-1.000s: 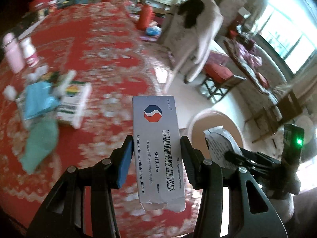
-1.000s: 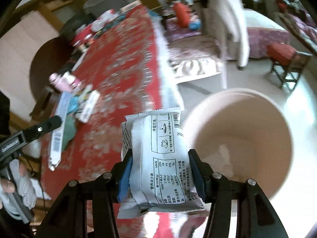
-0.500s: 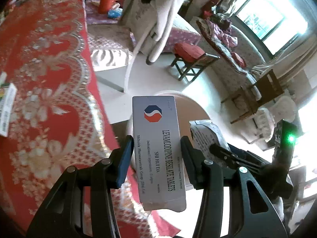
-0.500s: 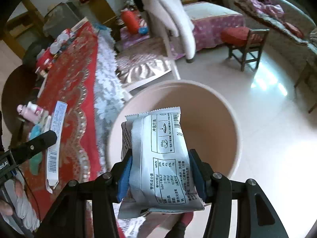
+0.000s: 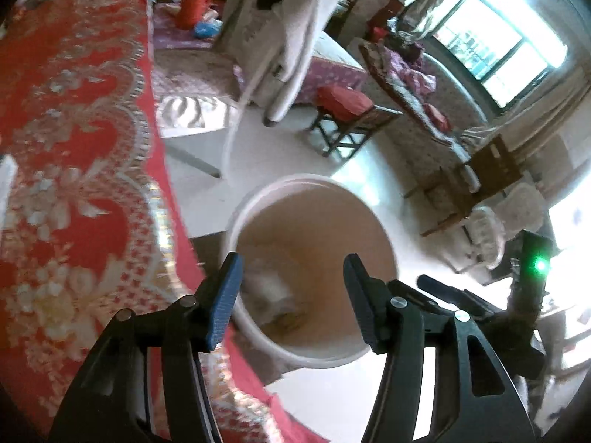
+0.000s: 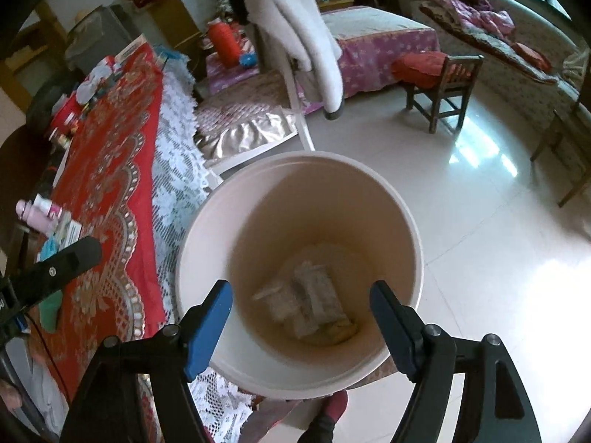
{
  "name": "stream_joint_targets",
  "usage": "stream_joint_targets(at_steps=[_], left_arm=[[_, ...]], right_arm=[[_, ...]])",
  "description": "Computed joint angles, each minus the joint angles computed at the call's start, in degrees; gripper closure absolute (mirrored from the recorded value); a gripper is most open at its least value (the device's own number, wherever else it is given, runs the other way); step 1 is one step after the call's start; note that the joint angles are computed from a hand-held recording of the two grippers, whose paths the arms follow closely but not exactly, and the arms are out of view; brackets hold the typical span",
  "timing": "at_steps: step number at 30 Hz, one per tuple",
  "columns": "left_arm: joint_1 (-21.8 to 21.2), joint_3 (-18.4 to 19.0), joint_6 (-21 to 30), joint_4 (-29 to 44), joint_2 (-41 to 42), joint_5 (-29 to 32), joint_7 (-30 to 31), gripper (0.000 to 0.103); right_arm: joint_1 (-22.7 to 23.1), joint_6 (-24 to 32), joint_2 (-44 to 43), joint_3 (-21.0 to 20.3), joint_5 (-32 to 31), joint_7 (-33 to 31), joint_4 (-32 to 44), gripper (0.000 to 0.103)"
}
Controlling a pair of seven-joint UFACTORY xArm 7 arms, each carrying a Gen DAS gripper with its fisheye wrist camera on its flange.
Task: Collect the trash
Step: 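Move the right gripper to the rainbow-logo medicine box while left reaches the green towel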
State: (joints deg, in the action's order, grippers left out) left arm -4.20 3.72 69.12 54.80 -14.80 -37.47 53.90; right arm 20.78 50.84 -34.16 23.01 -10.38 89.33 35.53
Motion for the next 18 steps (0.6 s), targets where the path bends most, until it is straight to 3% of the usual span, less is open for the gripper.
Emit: stream_joint_targets(at_steps=[11, 18], left_arm=[[4.83, 4.17, -10.27, -1.68, -3.57, 4.59, -1.22, 0.048], [9.12, 7.48, -11.22, 2.98, 1.55, 5.57, 0.95, 0.048]], right_arm=[[-0.48, -6.24, 13.35, 1.25, -8.81, -4.79, 11.50, 0.028], [2.09, -8.71, 24.79, 0.58, -15.41, -3.57, 21.44, 0.028]])
